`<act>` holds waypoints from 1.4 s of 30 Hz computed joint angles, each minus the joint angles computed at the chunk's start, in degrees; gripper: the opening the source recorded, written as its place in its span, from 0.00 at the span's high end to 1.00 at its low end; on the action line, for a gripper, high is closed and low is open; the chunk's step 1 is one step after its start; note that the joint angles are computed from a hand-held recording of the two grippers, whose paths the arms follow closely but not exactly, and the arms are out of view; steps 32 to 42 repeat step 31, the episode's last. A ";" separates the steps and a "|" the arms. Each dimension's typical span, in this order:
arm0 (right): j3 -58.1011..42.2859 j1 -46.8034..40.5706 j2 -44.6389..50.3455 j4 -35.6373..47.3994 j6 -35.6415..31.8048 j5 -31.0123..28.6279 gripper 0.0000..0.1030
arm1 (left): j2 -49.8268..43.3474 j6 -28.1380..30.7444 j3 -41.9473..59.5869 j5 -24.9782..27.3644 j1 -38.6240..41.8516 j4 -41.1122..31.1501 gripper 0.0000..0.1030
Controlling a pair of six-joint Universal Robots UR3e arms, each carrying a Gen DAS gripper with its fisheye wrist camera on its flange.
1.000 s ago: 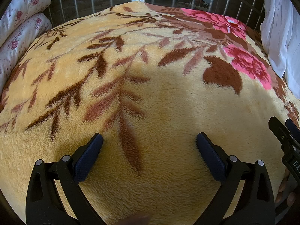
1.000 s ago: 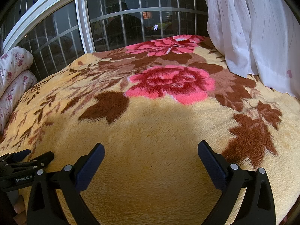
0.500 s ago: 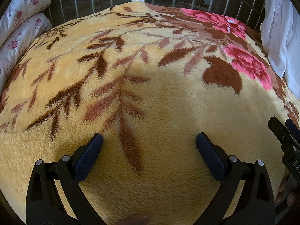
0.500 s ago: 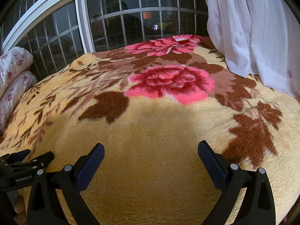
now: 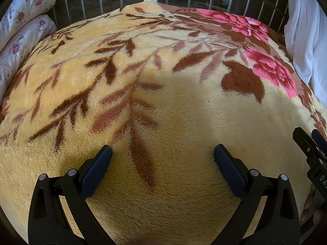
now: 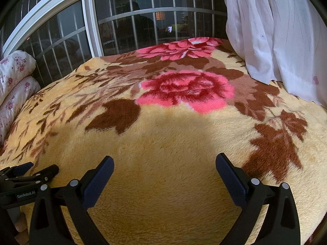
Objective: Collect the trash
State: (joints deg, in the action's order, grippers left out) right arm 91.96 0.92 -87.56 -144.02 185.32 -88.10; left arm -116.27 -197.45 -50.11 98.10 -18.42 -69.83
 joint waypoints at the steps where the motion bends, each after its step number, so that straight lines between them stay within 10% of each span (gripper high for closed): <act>1: 0.04 0.14 0.01 -0.03 0.06 -0.11 0.05 | -0.09 0.00 0.13 -0.01 0.01 -0.04 0.07; 42: -0.07 -0.06 -0.01 0.12 0.00 0.12 0.05 | -1.11 0.23 2.35 0.21 0.10 -2.17 0.07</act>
